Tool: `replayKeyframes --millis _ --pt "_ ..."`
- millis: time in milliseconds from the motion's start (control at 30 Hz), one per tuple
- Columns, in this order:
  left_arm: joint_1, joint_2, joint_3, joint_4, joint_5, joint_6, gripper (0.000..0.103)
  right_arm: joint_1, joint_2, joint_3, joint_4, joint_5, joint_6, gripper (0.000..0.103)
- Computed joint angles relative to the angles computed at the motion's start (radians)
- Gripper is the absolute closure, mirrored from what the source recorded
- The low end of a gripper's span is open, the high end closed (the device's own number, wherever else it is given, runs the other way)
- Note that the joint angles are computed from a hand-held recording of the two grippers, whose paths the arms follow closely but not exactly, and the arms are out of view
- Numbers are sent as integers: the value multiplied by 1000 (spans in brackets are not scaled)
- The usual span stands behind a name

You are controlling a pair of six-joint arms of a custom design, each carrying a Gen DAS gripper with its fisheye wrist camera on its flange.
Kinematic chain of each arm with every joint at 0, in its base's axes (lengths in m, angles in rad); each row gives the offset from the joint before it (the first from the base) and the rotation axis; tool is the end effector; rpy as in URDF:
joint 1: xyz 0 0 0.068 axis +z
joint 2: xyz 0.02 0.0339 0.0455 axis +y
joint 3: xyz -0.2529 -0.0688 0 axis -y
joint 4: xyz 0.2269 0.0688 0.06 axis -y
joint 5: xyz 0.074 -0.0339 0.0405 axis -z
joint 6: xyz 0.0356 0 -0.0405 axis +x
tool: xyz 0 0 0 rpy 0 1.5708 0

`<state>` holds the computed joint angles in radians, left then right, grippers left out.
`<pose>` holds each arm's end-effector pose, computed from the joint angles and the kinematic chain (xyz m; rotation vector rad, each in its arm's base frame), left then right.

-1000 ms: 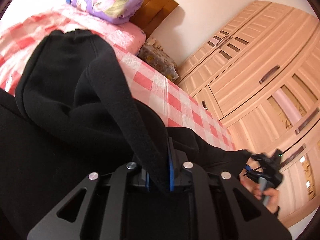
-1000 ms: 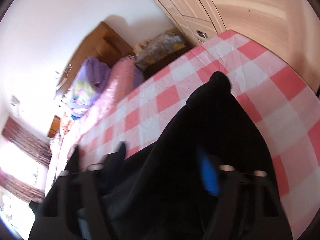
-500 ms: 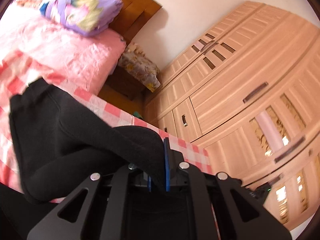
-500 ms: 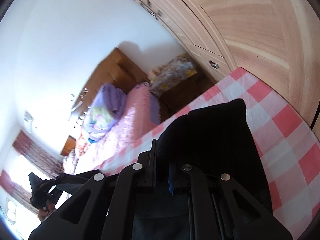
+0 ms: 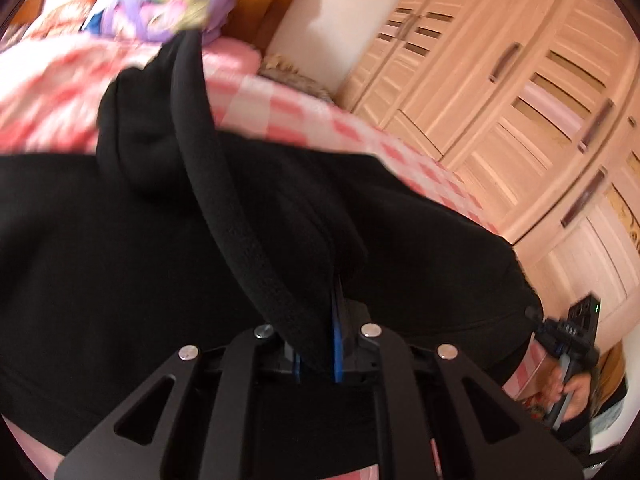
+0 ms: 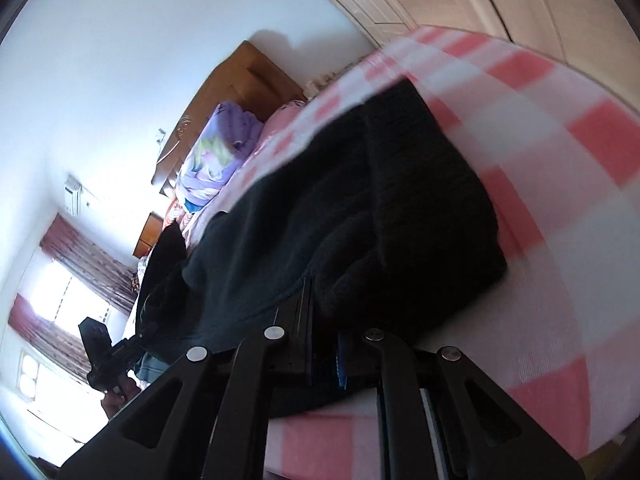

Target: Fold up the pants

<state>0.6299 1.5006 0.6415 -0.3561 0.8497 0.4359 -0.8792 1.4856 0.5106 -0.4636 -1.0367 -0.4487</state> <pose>0.2015 0.1138 0.1417 -0.0371 2.3359 -0.6948 0.1433 -0.1250 0.1200 0.3968 2.2116 0.9170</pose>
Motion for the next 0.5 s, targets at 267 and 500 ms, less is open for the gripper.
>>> replayKeyframes --millis 267,500 --pt "112 96 27 -53 90 -26 35 -39 117 76 -127 -71 -87 70" --pt "82 109 58 -53 80 -77 65 -39 74 41 -102 -68 -62 67"
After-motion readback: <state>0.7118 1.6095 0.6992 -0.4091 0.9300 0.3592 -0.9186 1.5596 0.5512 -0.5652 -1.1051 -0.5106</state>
